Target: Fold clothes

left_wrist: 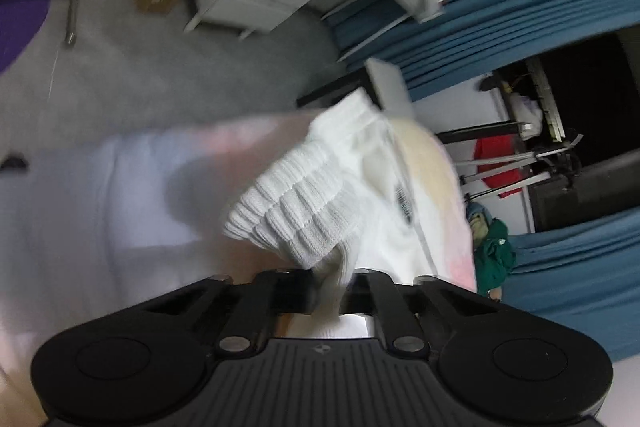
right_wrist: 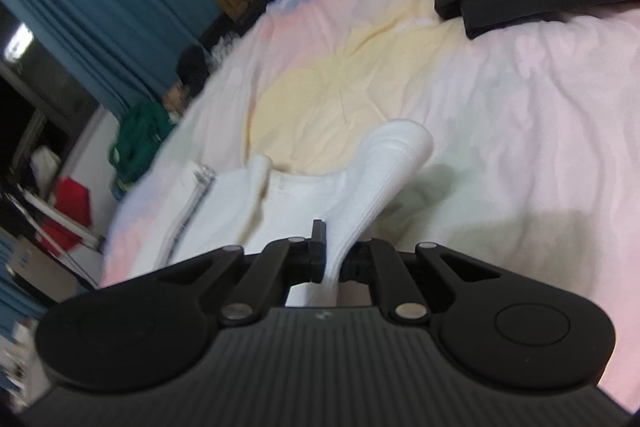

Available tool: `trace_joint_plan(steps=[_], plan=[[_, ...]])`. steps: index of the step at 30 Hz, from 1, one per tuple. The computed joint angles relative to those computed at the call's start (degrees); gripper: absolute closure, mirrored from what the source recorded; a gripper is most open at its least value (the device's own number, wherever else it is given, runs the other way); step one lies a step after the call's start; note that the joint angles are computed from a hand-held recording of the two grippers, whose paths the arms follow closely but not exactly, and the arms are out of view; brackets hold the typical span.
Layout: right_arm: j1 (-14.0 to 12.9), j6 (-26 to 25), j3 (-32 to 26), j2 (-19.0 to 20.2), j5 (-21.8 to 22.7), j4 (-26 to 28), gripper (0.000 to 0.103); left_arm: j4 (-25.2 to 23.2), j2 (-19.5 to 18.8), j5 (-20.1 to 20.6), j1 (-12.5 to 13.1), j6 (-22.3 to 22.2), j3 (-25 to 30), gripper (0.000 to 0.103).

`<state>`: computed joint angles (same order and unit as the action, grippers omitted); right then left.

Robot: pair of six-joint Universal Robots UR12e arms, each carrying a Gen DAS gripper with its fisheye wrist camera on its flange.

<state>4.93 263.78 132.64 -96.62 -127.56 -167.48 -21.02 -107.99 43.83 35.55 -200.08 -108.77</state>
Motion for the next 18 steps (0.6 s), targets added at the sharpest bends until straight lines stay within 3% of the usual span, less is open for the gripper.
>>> trace_joint_plan(steps=[5,8,11,13,18], plan=[[0.01,-1.00,-2.26,-0.43,-0.79,2.49,0.098,-1.26,0.07,-3.61,0.39,-1.06,3.95,0.098],[-1.68,-3.64,-5.11,0.70,0.07,2.36,0.098,-2.11,-1.98,-3.21,-1.63,-3.14,9.00,0.098],[-3.99,-7.59,-9.76,3.30,1.41,2.33,0.098,-0.05,-5.67,0.63,-5.38,-6.26,15.47,0.098],[-5.25,-11.29,-14.10,6.20,1.36,3.35,0.098,1.53,-9.29,5.60,-8.95,-8.03,21.02,0.098],[-7.59,-22.73,-27.48,16.75,-0.62,7.86,0.098,1.04,-19.72,17.28,-16.57,-10.64,36.05,0.098]])
